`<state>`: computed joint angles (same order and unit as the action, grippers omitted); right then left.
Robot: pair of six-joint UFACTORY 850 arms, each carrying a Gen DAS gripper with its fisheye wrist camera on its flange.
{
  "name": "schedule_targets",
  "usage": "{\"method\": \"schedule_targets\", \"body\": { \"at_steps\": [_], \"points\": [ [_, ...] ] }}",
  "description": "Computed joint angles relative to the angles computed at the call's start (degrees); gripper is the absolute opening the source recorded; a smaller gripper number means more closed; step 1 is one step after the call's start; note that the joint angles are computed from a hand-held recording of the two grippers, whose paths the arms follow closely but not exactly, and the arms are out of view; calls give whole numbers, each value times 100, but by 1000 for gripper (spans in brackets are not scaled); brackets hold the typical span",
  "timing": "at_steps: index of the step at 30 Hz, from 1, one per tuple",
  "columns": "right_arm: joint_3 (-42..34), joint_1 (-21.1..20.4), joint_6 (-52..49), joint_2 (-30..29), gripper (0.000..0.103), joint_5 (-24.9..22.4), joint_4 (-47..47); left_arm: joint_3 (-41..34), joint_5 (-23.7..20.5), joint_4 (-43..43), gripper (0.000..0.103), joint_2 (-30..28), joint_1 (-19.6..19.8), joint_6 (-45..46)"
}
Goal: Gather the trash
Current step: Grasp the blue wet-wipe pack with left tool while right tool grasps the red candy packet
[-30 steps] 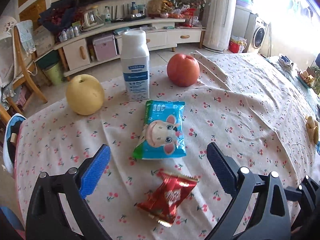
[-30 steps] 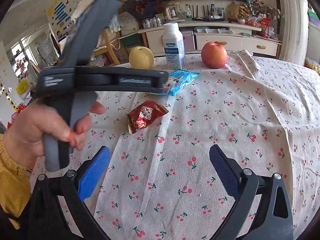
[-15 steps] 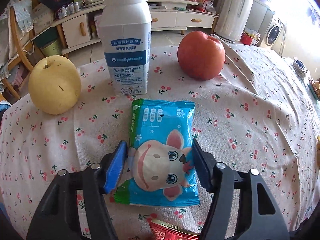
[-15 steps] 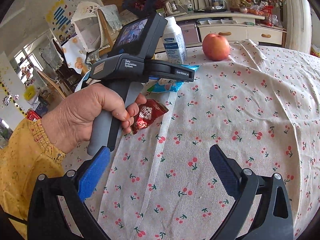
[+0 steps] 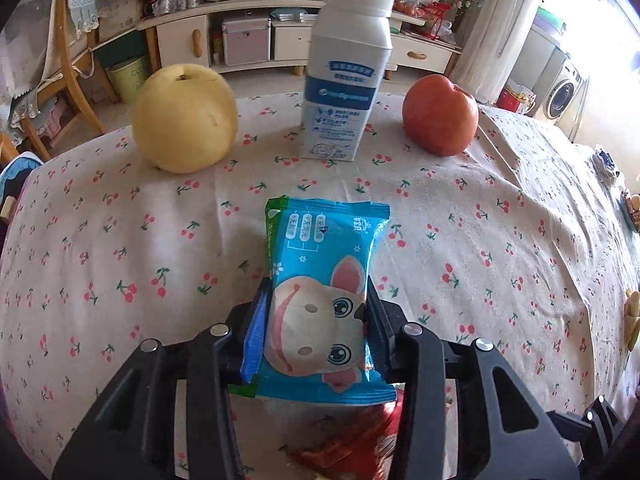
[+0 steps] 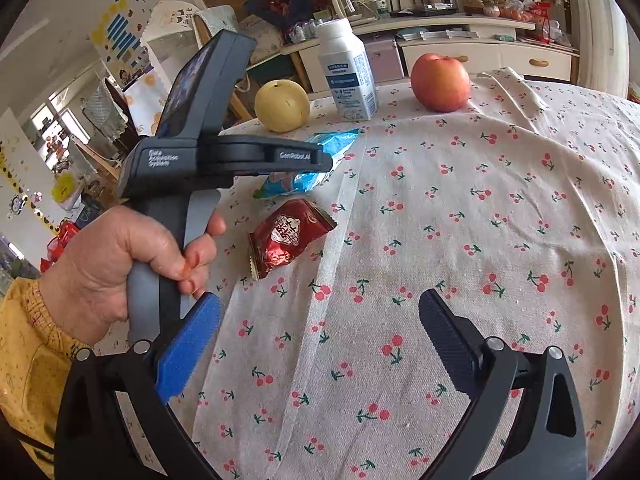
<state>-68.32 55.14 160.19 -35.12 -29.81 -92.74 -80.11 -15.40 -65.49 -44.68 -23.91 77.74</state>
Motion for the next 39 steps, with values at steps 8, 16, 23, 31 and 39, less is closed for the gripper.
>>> {"method": "schedule_targets", "body": {
  "at_steps": [8,16,23,31,39],
  "points": [
    [-372,-224,-360,-320,98,157,-244,726,42,-1892,44,402,522,1868],
    [-1051,-375,-1936,-776,96,194,449,1439,-172,-3353,44,848,1039,3385],
    [-1430,-461,-3218,-1022,76,257,1379,1872,-373,-3923,44,1149,1397,3877],
    [-1655,-471,-3909,-1153,78,204,1881,2378,-495,-4543,44,1543,1728,4263],
    [-1954,-380,-4778,-1316,44,-158,2421,3081,-635,-5027,44,2036,2131,4570]
  ]
}}
